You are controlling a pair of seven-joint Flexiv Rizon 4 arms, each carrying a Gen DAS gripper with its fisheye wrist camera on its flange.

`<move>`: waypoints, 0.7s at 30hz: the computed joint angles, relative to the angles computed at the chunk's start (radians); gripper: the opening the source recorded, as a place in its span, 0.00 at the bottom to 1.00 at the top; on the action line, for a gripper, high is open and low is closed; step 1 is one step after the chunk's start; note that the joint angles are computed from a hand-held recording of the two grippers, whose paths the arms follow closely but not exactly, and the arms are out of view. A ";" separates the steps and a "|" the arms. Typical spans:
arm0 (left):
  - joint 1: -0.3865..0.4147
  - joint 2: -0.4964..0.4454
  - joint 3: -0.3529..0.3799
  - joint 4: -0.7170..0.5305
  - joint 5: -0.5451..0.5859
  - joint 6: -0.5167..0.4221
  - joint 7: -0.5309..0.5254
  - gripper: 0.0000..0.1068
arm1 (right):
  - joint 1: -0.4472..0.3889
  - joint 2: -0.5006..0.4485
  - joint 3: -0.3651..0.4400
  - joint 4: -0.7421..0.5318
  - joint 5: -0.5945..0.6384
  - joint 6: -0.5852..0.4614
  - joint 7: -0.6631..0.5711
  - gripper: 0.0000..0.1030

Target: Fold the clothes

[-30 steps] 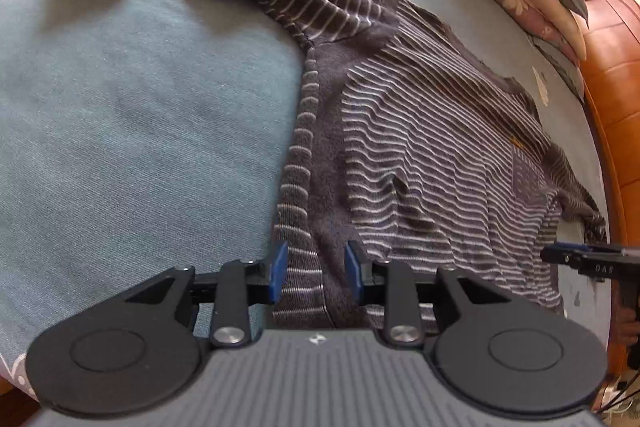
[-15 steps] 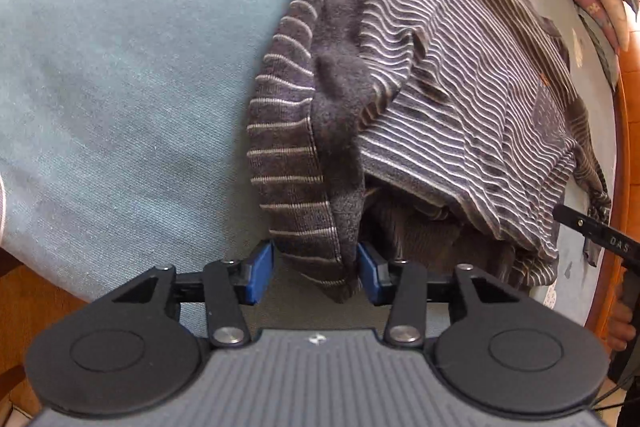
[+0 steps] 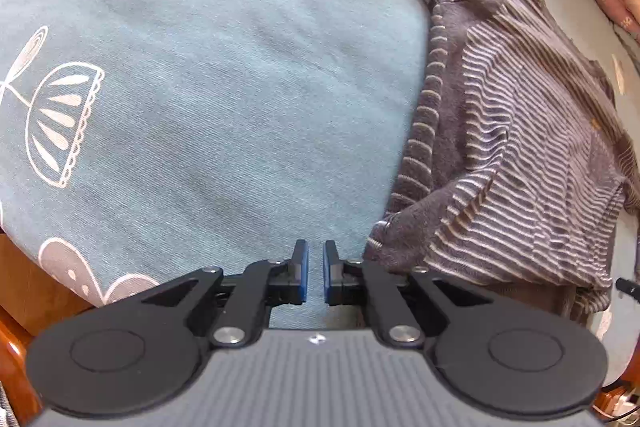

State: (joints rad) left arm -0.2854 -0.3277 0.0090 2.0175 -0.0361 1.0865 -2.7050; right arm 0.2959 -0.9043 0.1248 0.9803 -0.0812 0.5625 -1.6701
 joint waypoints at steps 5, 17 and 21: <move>0.036 -0.042 -0.095 0.041 -0.159 0.147 0.103 0.31 | -0.032 -0.001 -0.015 0.008 0.006 -0.010 0.028 0.50; 0.024 -0.150 -0.157 0.022 -0.328 0.236 0.251 0.40 | -0.145 -0.040 0.072 -0.056 0.214 -0.209 0.035 0.52; 0.020 -0.163 -0.164 0.022 -0.347 0.266 0.271 0.52 | -0.141 -0.019 0.075 0.003 0.245 -0.171 0.017 0.52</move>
State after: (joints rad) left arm -0.2650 -0.4905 -0.1552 2.0398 -0.3829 1.3526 -2.4343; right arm 0.1545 -0.9230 0.1996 0.9832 0.1642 0.3911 -1.6533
